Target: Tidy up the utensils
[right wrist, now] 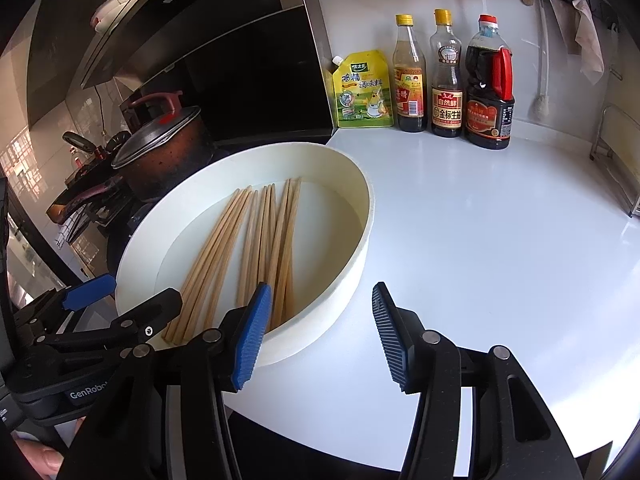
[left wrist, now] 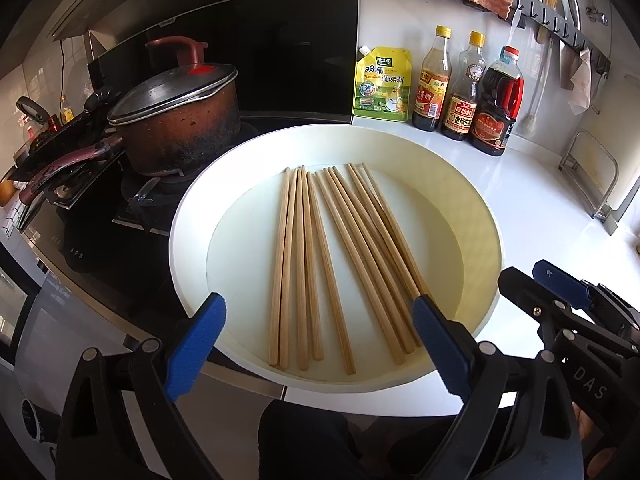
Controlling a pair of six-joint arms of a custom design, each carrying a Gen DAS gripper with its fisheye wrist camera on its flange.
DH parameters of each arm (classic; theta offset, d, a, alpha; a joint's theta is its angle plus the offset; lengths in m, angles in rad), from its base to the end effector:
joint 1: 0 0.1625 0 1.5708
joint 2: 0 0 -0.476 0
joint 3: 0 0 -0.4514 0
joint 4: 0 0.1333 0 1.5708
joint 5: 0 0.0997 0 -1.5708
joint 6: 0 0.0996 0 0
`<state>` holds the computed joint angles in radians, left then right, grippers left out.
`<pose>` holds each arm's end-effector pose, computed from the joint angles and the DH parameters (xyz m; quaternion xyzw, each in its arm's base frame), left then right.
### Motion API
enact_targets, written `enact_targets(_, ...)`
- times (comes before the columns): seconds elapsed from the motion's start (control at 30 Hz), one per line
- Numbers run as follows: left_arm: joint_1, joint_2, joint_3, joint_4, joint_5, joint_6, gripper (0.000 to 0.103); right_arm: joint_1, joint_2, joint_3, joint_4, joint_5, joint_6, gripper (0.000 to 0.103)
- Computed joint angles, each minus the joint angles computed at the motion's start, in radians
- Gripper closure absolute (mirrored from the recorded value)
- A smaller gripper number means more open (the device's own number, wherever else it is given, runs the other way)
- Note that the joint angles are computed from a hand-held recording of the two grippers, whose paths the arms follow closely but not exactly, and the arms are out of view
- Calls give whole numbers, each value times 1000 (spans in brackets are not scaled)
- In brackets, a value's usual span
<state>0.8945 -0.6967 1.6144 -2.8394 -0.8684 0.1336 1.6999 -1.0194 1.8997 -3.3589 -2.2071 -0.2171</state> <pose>-0.3210 -0.7157 0.0723 0.3091 0.8734 -0.2487 0.2824 0.1586 -0.6463 0.2492 0.0119 -0.8645 0.4037 0.2992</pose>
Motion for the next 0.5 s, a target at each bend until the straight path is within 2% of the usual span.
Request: enact_targets(0.5,-3,5,-5,8,27,-3,9,-5,-6,6,5,4,8,51)
